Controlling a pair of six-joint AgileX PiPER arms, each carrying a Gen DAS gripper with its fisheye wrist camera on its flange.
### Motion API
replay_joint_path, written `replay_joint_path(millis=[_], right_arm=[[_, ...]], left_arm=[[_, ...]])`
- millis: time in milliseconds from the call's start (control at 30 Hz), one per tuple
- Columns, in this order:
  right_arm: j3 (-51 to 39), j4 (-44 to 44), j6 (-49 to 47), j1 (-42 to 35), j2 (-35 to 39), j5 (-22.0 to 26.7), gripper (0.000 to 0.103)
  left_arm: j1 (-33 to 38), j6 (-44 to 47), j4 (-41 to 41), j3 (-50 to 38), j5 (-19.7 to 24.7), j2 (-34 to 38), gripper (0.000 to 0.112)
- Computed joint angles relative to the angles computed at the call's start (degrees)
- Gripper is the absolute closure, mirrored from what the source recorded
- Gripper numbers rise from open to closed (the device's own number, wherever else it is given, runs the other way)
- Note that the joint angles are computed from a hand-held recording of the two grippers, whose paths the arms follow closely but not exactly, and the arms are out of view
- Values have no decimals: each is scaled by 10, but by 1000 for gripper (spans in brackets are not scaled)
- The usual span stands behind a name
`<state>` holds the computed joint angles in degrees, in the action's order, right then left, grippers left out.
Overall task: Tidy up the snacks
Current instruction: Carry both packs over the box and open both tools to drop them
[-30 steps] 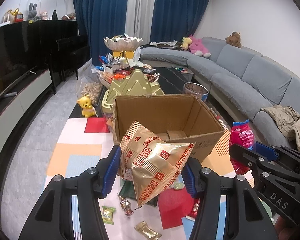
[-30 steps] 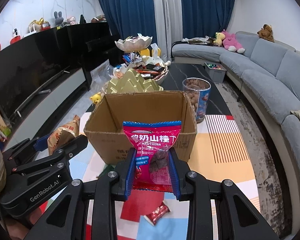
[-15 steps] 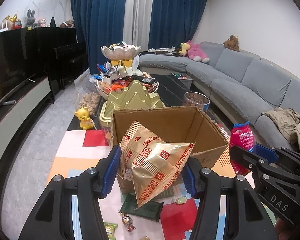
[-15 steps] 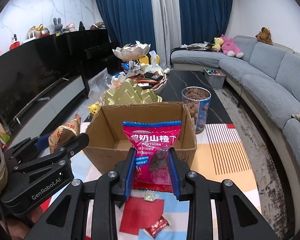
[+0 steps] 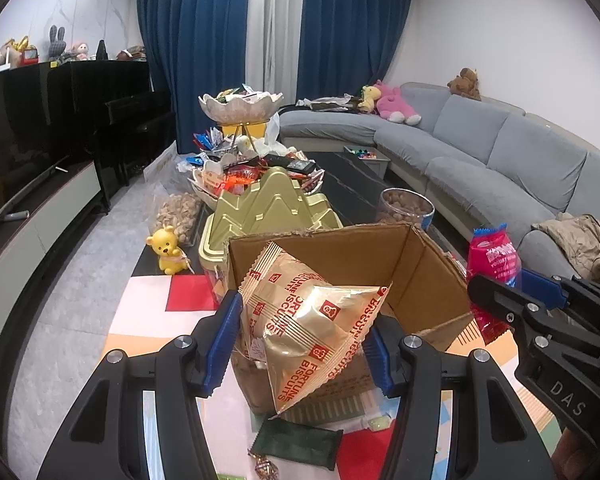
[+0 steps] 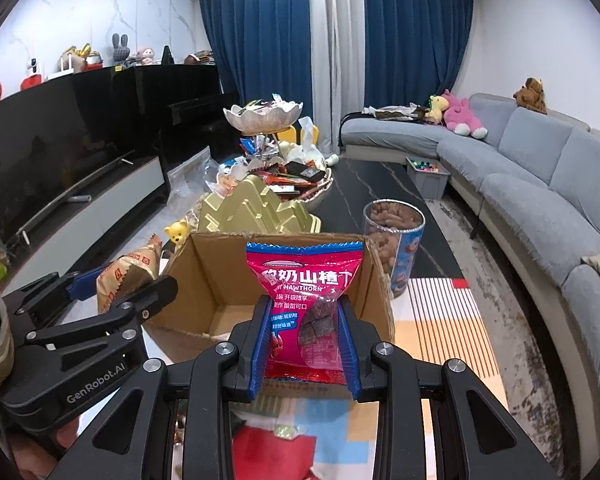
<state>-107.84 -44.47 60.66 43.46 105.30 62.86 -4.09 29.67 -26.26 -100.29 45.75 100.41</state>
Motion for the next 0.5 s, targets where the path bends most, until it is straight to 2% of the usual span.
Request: replay_joint_path(millis=[500], right_arm=[[-34, 33, -42, -41, 40, -22, 71]], left_arm=[[-4, -6, -4, -59, 3, 64, 56]])
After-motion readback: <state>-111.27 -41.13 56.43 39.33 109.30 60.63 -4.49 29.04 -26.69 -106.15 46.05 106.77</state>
